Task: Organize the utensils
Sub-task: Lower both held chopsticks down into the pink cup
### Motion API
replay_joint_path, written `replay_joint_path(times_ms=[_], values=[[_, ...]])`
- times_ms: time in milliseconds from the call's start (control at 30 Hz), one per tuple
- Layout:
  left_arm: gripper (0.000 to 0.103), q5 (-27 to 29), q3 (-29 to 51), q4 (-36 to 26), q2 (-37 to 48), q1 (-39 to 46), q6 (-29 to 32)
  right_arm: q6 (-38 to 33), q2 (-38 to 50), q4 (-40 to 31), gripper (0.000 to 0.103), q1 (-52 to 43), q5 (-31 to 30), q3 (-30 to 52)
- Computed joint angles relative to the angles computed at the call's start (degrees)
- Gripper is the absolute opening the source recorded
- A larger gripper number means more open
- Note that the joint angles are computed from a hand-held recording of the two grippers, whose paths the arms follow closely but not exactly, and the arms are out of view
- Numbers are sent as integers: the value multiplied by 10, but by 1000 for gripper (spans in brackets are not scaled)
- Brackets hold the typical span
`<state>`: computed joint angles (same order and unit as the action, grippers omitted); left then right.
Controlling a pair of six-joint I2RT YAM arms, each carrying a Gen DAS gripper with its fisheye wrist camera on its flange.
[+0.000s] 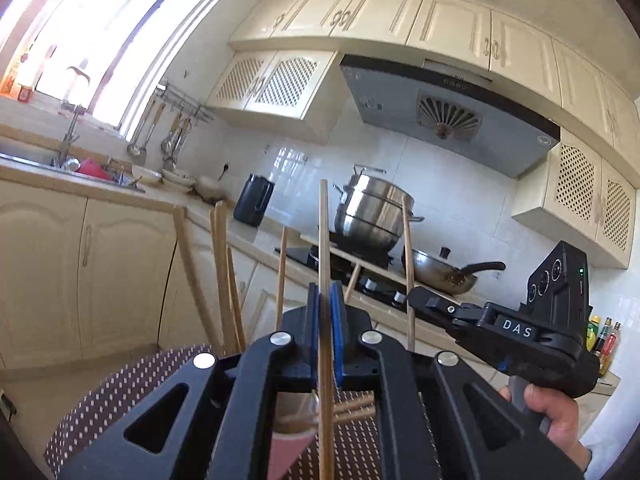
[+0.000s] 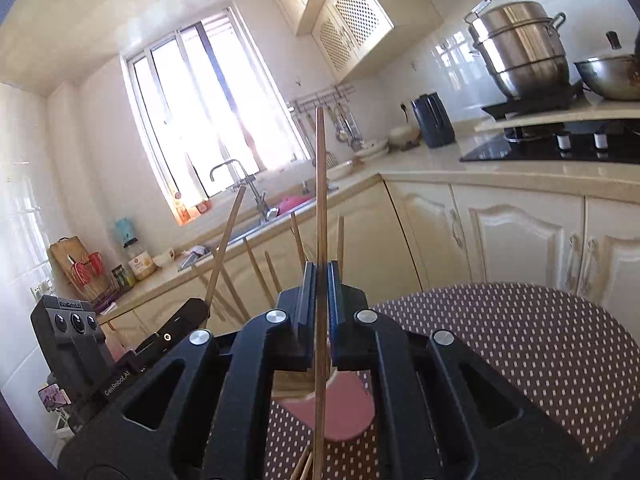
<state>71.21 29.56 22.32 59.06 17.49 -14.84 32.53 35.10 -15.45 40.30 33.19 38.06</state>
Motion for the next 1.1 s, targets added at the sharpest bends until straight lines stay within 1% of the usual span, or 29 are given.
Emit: replay_joint_path(times_ms=[33,67,133,200,267,367,400,433,500,533,600,667,700,733,767,867,933,967,1000,1067,1100], values=[[6,-11,-5,44,10,-10,-26,-10,5,21,6,-10,-7,-4],[6,-35,-7,87,21,-26,-52,-21,12,43,6,-26,-24,-6],[6,-56,-5,149,47,-51,-90,-45,25,91,6,-42,-41,-14],[6,-72,-2,203,73,-67,-113,-68,41,133,6,-53,-55,-20],[6,-100,2,237,94,-85,-124,-83,53,169,6,-66,-76,-29],[6,-130,10,247,118,-112,-94,-96,70,211,6,-86,-102,-41],[6,-147,14,236,123,-122,-79,-97,74,224,6,-96,-116,-47],[6,-163,13,243,129,-130,-75,-97,77,233,6,-103,-123,-51],[6,-172,13,244,136,-134,-66,-95,80,252,6,-119,-146,-61],[6,-174,14,247,143,-136,-67,-96,82,260,6,-124,-153,-65],[6,-153,26,245,159,-132,-75,-93,85,275,6,-136,-173,-72],[6,-152,16,281,168,-127,-93,-92,85,290,6,-143,-183,-79],[6,-165,8,301,169,-127,-98,-91,85,296,6,-145,-187,-81],[6,-172,4,306,168,-127,-91,-92,85,302,6,-144,-187,-84],[6,-162,6,311,172,-124,-93,-94,84,307,6,-146,-192,-85],[6,-164,-3,342,178,-120,-99,-106,85,313,6,-137,-189,-85],[6,-142,-1,370,195,-113,-119,-107,85,314,6,-138,-193,-85],[6,-169,-10,373,187,-114,-118,-109,85,315,6,-138,-194,-85],[6,-183,-17,382,183,-113,-117,-108,86,315,6,-141,-200,-85],[6,-200,-22,375,172,-113,-104,-107,86,317,6,-142,-200,-87],[6,-204,-26,385,171,-114,-102,-107,86,317,6,-143,-203,-88]])
